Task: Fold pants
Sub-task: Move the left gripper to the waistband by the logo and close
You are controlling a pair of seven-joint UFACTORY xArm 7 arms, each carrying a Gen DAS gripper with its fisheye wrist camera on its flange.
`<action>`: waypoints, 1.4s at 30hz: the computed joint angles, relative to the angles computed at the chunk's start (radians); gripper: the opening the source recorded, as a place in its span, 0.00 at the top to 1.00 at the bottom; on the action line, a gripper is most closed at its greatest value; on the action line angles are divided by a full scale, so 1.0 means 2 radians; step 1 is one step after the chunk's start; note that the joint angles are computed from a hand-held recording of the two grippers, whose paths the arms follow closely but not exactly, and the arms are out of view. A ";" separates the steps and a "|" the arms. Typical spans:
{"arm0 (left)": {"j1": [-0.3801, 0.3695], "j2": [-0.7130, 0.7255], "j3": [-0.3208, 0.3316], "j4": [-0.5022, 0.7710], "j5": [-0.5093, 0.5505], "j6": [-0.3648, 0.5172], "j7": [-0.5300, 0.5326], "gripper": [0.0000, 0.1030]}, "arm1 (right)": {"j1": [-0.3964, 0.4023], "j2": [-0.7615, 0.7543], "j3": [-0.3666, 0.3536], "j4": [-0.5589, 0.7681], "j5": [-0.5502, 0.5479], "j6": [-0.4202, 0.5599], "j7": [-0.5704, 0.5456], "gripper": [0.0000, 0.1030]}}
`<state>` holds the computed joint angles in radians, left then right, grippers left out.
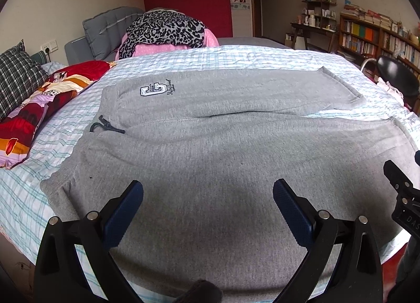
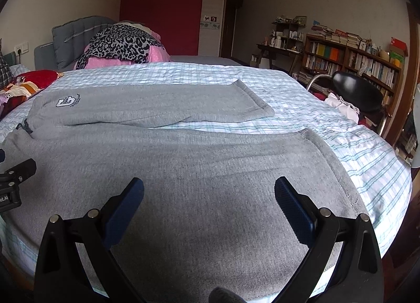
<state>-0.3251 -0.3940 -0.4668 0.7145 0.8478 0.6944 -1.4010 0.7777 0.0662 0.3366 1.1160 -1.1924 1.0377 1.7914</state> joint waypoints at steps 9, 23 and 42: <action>0.021 -0.006 0.021 0.001 -0.001 -0.014 0.023 0.05 | -0.027 -0.008 -0.011 -0.006 -0.004 -0.057 -0.011 0.03; 0.066 -0.001 0.026 0.027 0.049 -0.015 0.039 0.05 | -0.025 0.028 -0.029 0.037 -0.012 -0.050 -0.064 0.03; 0.087 0.079 0.115 0.108 0.043 -0.052 0.127 0.05 | -0.054 0.076 -0.073 0.124 0.003 -0.075 -0.176 0.03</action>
<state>-0.1514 -0.2368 -0.2368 0.9300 0.9336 0.5903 -1.1480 0.6694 0.2183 0.1900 1.3634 -1.1868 0.8875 1.4398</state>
